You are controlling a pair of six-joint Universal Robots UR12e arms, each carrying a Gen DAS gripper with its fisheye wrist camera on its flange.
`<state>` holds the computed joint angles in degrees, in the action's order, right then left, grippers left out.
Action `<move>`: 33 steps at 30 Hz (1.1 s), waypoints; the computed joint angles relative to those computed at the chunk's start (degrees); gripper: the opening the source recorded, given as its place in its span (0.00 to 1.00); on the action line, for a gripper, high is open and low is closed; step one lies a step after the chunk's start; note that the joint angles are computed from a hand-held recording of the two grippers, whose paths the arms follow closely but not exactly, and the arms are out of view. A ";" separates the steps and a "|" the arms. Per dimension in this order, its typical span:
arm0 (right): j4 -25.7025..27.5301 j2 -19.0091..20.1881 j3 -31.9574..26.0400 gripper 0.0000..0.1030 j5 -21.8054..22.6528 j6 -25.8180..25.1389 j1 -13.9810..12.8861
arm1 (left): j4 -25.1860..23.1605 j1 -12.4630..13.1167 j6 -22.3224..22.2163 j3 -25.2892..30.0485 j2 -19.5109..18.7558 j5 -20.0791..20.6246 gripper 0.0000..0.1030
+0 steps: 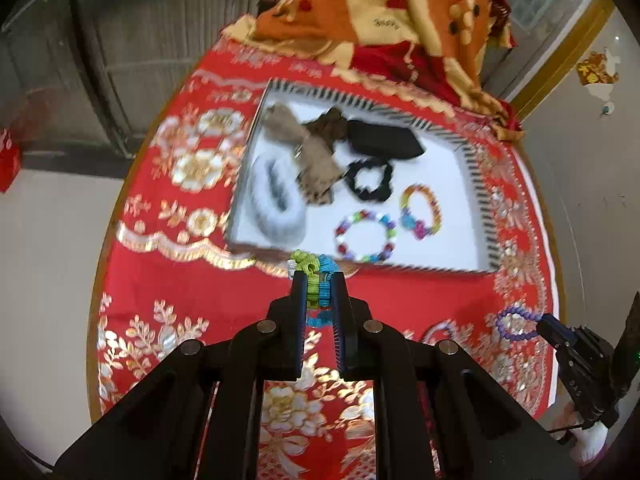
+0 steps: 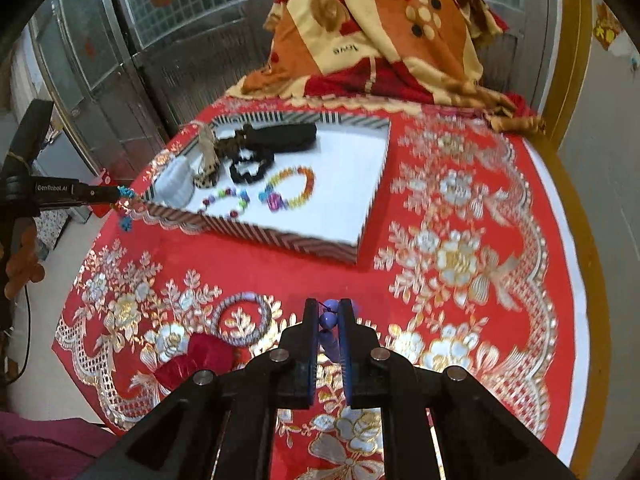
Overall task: Organize jewelry
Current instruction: 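Carry the bead strand into the tray with left tool while right tool releases the purple bracelet inside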
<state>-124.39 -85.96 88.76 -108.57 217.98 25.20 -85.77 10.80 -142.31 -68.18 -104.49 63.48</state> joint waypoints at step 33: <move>0.14 10.23 -12.60 0.08 7.73 -16.70 -9.34 | 1.28 -9.90 -1.74 1.85 -3.46 3.47 0.10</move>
<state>-124.25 -75.73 76.16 -100.85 201.29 15.86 -84.50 0.90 -144.04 -66.32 -107.95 66.95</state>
